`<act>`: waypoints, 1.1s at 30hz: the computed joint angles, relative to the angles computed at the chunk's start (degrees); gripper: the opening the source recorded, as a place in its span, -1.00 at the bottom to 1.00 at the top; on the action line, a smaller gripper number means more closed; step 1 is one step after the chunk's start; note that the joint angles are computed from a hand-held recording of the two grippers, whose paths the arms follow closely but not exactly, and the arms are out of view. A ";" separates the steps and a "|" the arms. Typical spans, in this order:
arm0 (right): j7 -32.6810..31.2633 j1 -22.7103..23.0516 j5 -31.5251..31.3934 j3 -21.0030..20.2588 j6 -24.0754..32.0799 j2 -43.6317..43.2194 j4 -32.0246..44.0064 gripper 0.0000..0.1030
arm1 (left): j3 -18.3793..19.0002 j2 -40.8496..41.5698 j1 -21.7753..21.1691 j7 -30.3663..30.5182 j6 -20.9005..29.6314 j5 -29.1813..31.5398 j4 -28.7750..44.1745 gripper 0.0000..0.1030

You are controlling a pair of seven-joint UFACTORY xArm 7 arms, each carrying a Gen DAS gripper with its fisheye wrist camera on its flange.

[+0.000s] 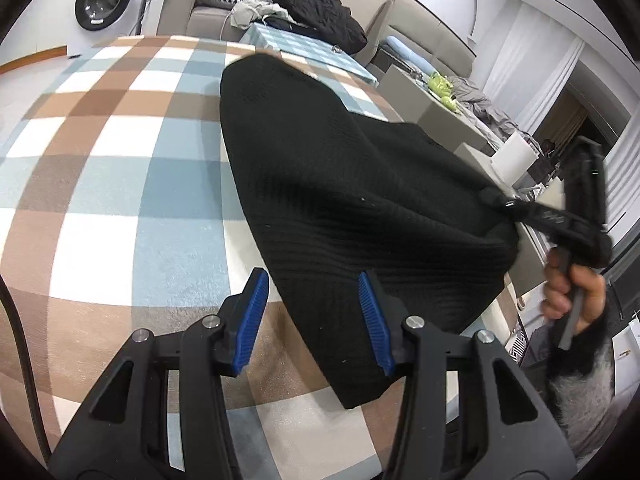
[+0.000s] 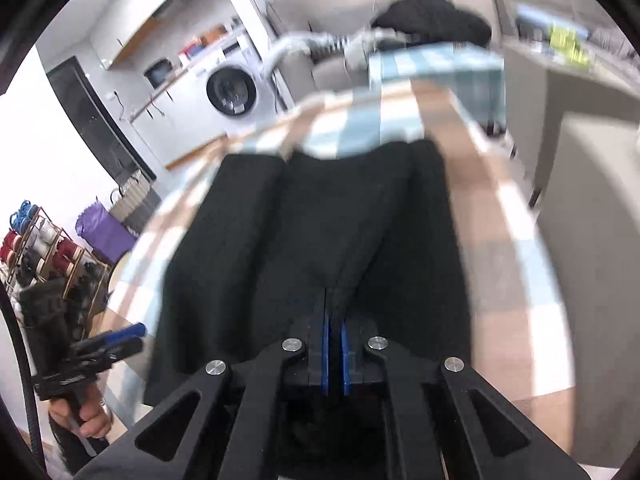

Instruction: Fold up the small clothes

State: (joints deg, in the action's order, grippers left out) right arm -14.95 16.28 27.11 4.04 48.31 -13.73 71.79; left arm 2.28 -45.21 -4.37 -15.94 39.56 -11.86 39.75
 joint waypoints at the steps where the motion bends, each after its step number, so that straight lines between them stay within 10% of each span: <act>1: 1.85 -0.79 -2.35 0.41 0.13 -0.73 -0.26 -0.93 | -0.02 0.01 0.03 0.05 -0.03 0.11 0.18 -0.10; 9: 9.74 -2.74 -12.59 1.78 2.14 -0.02 -4.56 -0.85 | 1.11 3.63 -0.97 1.14 -0.27 -1.29 1.34 -0.07; 19: 8.66 -2.56 -10.28 -0.13 -0.58 -3.95 -9.44 -0.41 | 3.79 13.38 -3.81 5.04 -4.39 -8.84 5.48 -0.08; 24: 7.29 -1.87 -8.53 -0.44 -2.71 -4.79 -11.91 -0.50 | 0.84 16.03 -1.81 3.02 -5.80 -6.99 6.81 -0.65; 33: 5.51 0.21 -5.27 0.15 -2.53 -4.17 -11.98 -0.60 | -0.43 10.34 0.80 -0.02 -3.99 -3.17 2.98 -0.71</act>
